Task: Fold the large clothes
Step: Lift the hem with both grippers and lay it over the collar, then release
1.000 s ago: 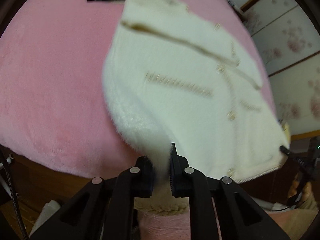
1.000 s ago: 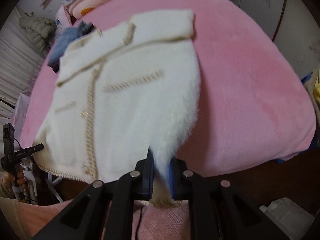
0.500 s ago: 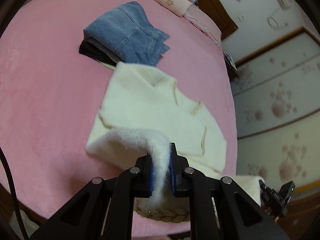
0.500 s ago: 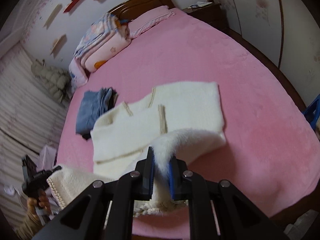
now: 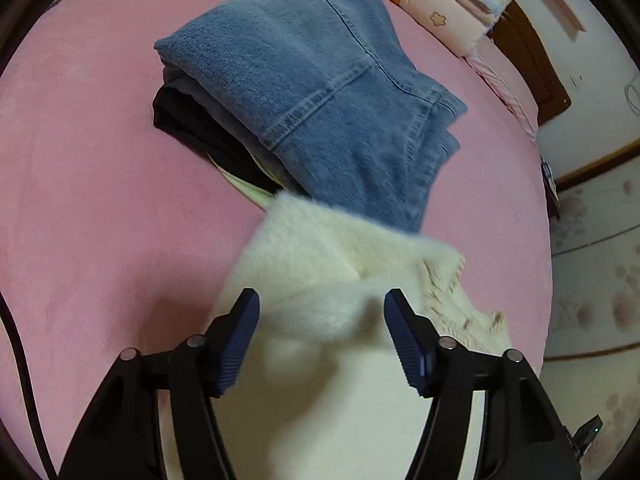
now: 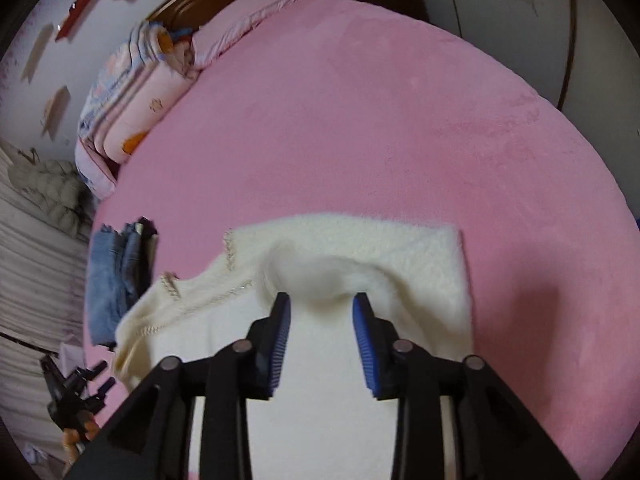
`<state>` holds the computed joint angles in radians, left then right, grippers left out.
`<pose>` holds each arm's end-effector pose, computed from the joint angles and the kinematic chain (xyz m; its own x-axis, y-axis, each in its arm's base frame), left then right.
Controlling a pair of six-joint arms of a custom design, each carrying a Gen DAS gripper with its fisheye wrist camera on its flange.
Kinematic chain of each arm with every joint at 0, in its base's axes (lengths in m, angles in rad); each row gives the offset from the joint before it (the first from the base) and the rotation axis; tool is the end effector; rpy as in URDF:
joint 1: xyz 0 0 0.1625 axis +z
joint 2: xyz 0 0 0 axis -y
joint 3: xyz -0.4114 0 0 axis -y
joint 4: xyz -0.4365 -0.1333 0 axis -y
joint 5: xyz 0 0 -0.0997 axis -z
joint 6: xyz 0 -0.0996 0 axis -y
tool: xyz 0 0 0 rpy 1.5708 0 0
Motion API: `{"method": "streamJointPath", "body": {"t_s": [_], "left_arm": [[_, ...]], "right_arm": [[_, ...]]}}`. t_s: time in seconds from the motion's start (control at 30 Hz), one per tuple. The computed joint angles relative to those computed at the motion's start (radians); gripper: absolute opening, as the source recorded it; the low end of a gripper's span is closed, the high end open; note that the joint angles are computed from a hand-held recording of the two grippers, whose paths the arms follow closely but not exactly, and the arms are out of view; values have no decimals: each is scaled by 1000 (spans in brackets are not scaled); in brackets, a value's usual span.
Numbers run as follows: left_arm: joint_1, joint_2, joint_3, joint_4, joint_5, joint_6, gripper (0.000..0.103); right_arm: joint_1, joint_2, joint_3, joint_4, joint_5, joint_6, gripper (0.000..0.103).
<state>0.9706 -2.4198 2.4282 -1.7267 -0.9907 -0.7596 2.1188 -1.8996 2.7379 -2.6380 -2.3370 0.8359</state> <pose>0.0203 -0.3030 0.3629 -0.9182 -0.2678 -0.2919 -0.1015 0.8714 -0.4799 0.1968 -0.1991 0.1800 -0.8438 0.4551 0.2845 0.1769 0.7363 -0.6532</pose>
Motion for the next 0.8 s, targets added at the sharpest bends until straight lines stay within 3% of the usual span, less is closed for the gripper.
{"method": "streamJointPath", "body": {"t_s": [0.07,0.3,0.47,0.7,0.8], "left_arm": [[26,12,9,-64,7,66,65],[3,19,32,-94,38,307,65],[-39,44,33,-60,55,431,65],[-87,32,28,-15,-24,545,72],[-113,33,50,-7,14,567,79]], "right_arm": [[-20,32,1,-37,-3,-84,42],[-35,127,-7,-42,-60,-269,44],[-101,194,-5,-143,-65,-329,44],[-160,273,-20,-243,-69,-414,46],[-182,283,-22,-260,-66,-432,47]]}}
